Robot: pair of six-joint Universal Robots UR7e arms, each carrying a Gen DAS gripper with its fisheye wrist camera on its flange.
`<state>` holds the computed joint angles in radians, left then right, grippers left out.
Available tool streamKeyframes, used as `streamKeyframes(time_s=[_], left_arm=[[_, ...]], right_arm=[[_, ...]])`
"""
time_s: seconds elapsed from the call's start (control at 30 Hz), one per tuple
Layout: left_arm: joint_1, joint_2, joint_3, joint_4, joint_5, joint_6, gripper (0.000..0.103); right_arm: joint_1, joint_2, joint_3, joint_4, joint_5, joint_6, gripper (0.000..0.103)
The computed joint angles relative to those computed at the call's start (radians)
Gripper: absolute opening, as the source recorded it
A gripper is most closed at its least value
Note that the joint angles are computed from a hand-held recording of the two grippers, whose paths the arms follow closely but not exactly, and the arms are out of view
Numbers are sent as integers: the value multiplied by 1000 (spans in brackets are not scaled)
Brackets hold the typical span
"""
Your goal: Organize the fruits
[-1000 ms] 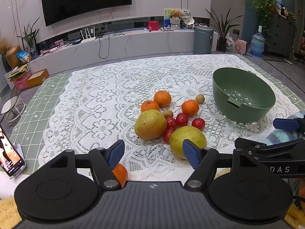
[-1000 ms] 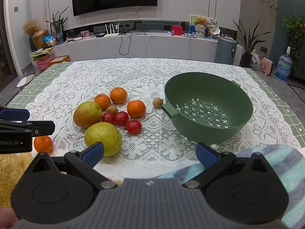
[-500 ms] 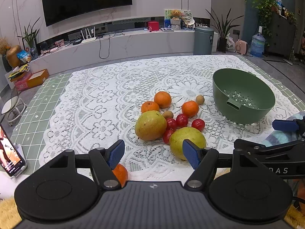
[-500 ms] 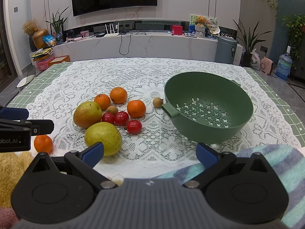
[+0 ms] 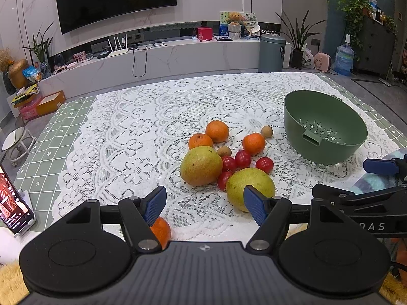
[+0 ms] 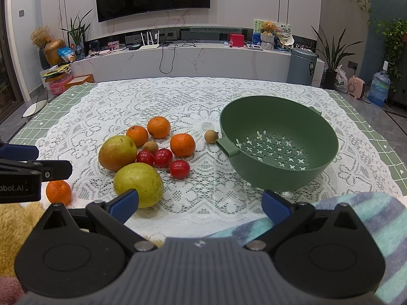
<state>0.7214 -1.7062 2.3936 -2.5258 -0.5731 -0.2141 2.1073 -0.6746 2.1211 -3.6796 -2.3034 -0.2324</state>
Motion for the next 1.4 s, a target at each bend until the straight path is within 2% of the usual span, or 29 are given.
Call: streamKeyframes(time_s=[0.33, 0.63, 0.7, 0.8, 1.0, 1.1, 1.13, 1.17, 1.2, 1.4], left_arm=[[1, -1, -1, 3, -3, -1, 82], [7, -9, -6, 30, -32, 6, 82], [12, -9, -15, 45, -41, 25, 76], [25, -2, -37, 58, -59, 71, 75], [72, -2, -109, 173, -116, 75, 62], [101, 6, -154, 272, -137, 84, 62], [109, 8, -162, 293, -133, 84, 62], [117, 9, -173, 318, -133, 85, 62], [126, 10, -183, 345, -134, 84, 62], [186, 24, -243, 482, -159, 80, 67]], right_arm=[[0, 0, 1, -2, 1, 0, 99], [-5, 4, 2, -10, 9, -6, 99], [-8, 5, -4, -3, 19, -9, 99], [-10, 3, -4, -2, 41, -11, 99], [-29, -10, -4, 31, 126, -1, 99], [-33, -6, -15, 49, 137, 16, 99], [-38, -9, -18, 68, 149, 23, 95], [-43, -11, -20, 79, 160, 30, 86], [-47, -11, -23, 89, 168, 40, 85], [-71, -12, -50, 185, 227, 99, 85]])
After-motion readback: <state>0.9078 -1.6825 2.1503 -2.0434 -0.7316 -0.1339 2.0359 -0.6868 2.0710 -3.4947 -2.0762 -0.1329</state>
